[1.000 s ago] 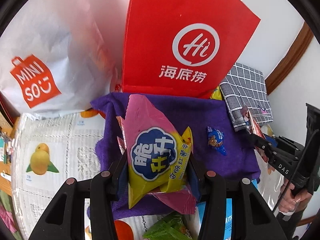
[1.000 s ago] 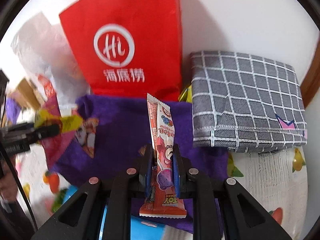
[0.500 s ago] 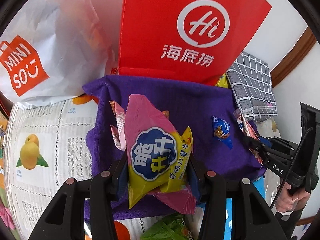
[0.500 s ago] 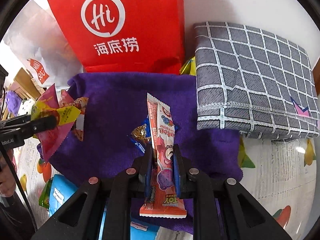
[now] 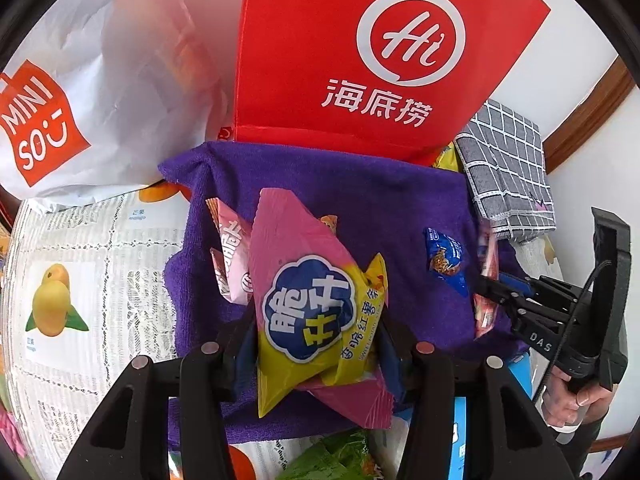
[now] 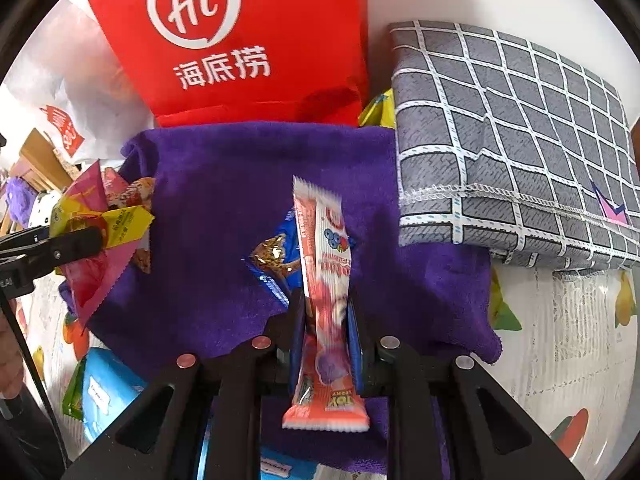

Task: Organize snacks
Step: 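Lower the candy stick and chip bag onto the purple towel and open both grippers, then withdraw both grippers from the towel back toward the scattered snacks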

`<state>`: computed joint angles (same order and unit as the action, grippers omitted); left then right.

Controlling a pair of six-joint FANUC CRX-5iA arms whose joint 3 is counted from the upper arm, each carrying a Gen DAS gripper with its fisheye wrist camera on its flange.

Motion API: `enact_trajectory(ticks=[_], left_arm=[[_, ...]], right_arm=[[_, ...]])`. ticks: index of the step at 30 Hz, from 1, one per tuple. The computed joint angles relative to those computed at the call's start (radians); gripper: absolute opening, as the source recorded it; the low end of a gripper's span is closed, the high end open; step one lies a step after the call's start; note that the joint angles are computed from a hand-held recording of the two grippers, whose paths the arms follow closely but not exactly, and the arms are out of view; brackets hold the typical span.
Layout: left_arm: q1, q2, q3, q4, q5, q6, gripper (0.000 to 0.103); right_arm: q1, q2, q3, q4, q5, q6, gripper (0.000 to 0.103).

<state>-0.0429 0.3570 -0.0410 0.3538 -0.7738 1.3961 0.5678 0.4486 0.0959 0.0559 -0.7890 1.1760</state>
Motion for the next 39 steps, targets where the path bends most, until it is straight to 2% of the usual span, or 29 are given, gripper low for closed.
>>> enact_trajectory(ticks=[3, 5, 7, 9, 13, 19, 22, 28, 31, 33, 35, 37, 39], left_arm=[[0.0, 0.002, 0.001, -0.001, 0.0, -0.001, 0.05], [-0.001, 0.002, 0.0, 0.001, 0.002, 0.0, 0.05], [-0.002, 0.005, 0.006, -0.005, -0.004, 0.007, 0.052], [-0.003, 0.009, 0.016, -0.016, -0.013, 0.013, 0.055], [-0.007, 0.006, 0.024, -0.032, -0.013, 0.032, 0.066], [-0.007, -0.041, 0.004, -0.047, 0.014, 0.028, 0.072], [0.004, -0.075, -0.026, -0.011, 0.036, -0.005, 0.074], [0.023, -0.138, -0.072, 0.047, 0.05, -0.071, 0.074], [0.021, -0.173, -0.093, 0.064, 0.061, -0.094, 0.074], [0.02, -0.196, -0.103, 0.061, 0.064, -0.103, 0.074], [0.019, -0.223, -0.121, 0.068, 0.073, -0.119, 0.074], [0.02, -0.242, -0.129, 0.071, 0.067, -0.132, 0.074], [0.018, -0.258, -0.137, 0.078, 0.06, -0.134, 0.074]], right_arm=[[0.014, 0.009, 0.003, 0.025, 0.0, -0.006, 0.025], [0.024, 0.006, -0.002, 0.043, 0.011, -0.006, 0.03], [0.034, 0.002, -0.009, 0.061, 0.027, -0.008, 0.042], [0.039, -0.007, -0.014, 0.065, 0.039, -0.004, 0.045], [0.047, -0.06, -0.052, 0.08, 0.089, -0.019, 0.046], [0.091, -0.17, -0.208, 0.285, 0.237, -0.197, 0.046], [0.11, -0.224, -0.292, 0.396, 0.293, -0.315, 0.046], [0.137, -0.304, -0.369, 0.438, 0.288, -0.421, 0.046], [0.163, -0.358, -0.434, 0.499, 0.27, -0.528, 0.046], [0.18, -0.383, -0.449, 0.46, 0.254, -0.52, 0.046], [0.192, -0.408, -0.452, 0.358, 0.241, -0.483, 0.046], [0.195, -0.436, -0.445, 0.191, 0.229, -0.407, 0.046], [0.206, -0.461, -0.462, 0.122, 0.23, -0.377, 0.046]])
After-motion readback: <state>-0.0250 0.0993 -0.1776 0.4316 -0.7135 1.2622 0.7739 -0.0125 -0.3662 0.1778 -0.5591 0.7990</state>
